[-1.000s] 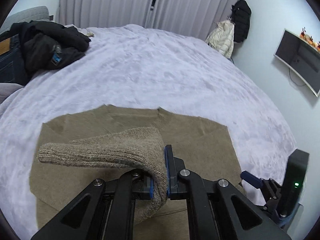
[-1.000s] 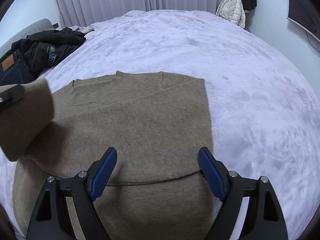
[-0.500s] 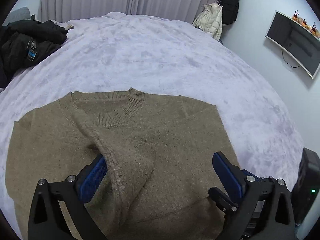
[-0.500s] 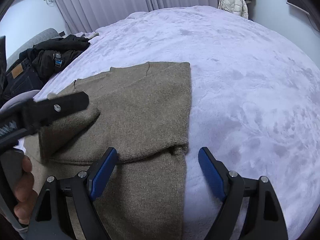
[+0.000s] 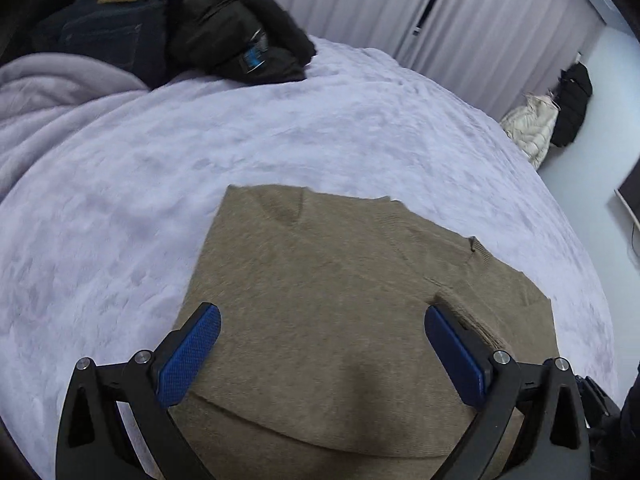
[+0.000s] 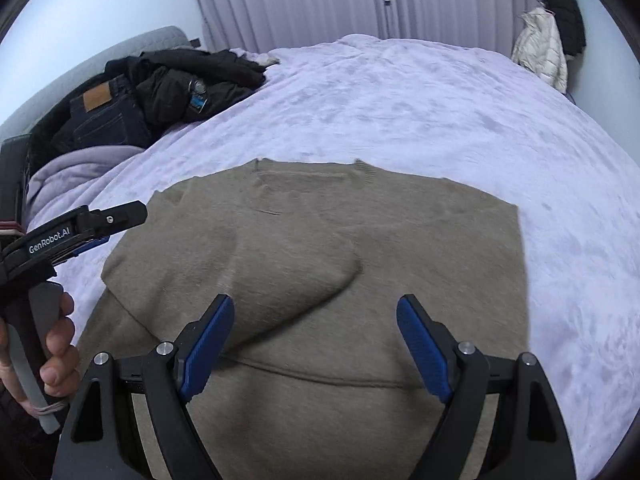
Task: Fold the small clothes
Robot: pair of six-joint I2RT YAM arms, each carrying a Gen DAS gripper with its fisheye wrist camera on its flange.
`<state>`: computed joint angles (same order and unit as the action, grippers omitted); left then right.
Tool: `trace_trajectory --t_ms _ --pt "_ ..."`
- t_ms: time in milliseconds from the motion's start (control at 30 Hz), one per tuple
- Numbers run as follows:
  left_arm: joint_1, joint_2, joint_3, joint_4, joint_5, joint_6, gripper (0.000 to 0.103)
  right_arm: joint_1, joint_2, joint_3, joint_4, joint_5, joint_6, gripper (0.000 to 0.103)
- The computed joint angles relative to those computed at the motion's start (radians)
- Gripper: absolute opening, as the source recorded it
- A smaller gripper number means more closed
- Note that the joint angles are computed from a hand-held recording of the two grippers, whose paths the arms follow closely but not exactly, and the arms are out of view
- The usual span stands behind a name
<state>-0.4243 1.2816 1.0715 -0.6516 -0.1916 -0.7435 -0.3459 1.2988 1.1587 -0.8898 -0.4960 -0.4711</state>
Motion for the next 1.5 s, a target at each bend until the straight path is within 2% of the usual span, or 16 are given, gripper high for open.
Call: trace_trajectory --t_ms 167,233,300,433,533,633,767,800,833,933,1033,1167,1267,1367,1433,1500 --pt "0.047 0.068 -0.051 0.022 0.089 0.029 0.102 0.295 0.160 0.058 0.078 0.281 0.189 0.081" --pt "0.003 0.076 -0.045 0.008 0.029 0.060 0.102 0.311 0.197 0.070 0.102 0.347 0.198 0.011" --pt "-0.026 0.062 -0.055 0.020 0.004 0.078 0.102 0.206 0.174 0.088 0.083 0.211 0.203 0.010" --pt "-0.074 0.120 -0.029 0.004 -0.039 0.076 0.102 -0.011 0.100 0.032 0.144 0.050 0.155 0.015" --pt "-0.123 0.151 0.002 -0.029 -0.102 0.090 0.102 -0.151 0.231 0.089 0.037 -0.037 0.097 0.053" --pt "-0.136 0.137 0.013 -0.045 -0.089 0.104 0.102 -0.279 0.298 0.100 -0.020 -0.214 0.044 0.053" --pt "-0.141 0.140 0.045 -0.061 -0.069 0.112 0.102 -0.313 0.342 0.137 -0.066 -0.294 0.044 0.053" --pt "-0.142 0.140 0.050 -0.062 -0.066 0.113 0.102 -0.316 0.351 0.143 -0.070 -0.307 0.058 0.042" --pt "-0.143 0.142 0.056 -0.063 -0.063 0.114 0.102 -0.320 0.359 0.152 -0.077 -0.311 0.061 0.005" --pt "-0.150 0.153 0.066 -0.060 -0.076 0.113 0.102 -0.324 0.335 0.178 -0.097 -0.329 0.019 0.007" --pt "-0.137 0.175 0.064 -0.048 -0.043 0.089 0.102 -0.315 0.200 0.110 0.036 -0.361 0.024 0.006" --pt "-0.173 0.234 0.098 -0.086 -0.099 0.093 0.102 -0.270 0.273 0.144 0.082 -0.235 0.066 0.008" --pt "-0.182 0.199 0.104 -0.098 -0.079 0.097 0.102 -0.269 0.435 0.261 -0.066 -0.147 0.039 0.013" --pt "-0.184 0.125 0.095 -0.088 -0.066 0.097 0.102 -0.331 0.376 0.237 -0.036 -0.166 0.053 0.026" --pt "-0.189 0.117 0.116 -0.084 -0.074 0.105 0.102 -0.369 0.285 0.184 0.040 -0.136 0.103 0.056" --pt "-0.199 0.171 0.170 -0.101 -0.079 0.114 0.102 -0.378 0.198 0.140 0.092 -0.131 0.127 0.072"
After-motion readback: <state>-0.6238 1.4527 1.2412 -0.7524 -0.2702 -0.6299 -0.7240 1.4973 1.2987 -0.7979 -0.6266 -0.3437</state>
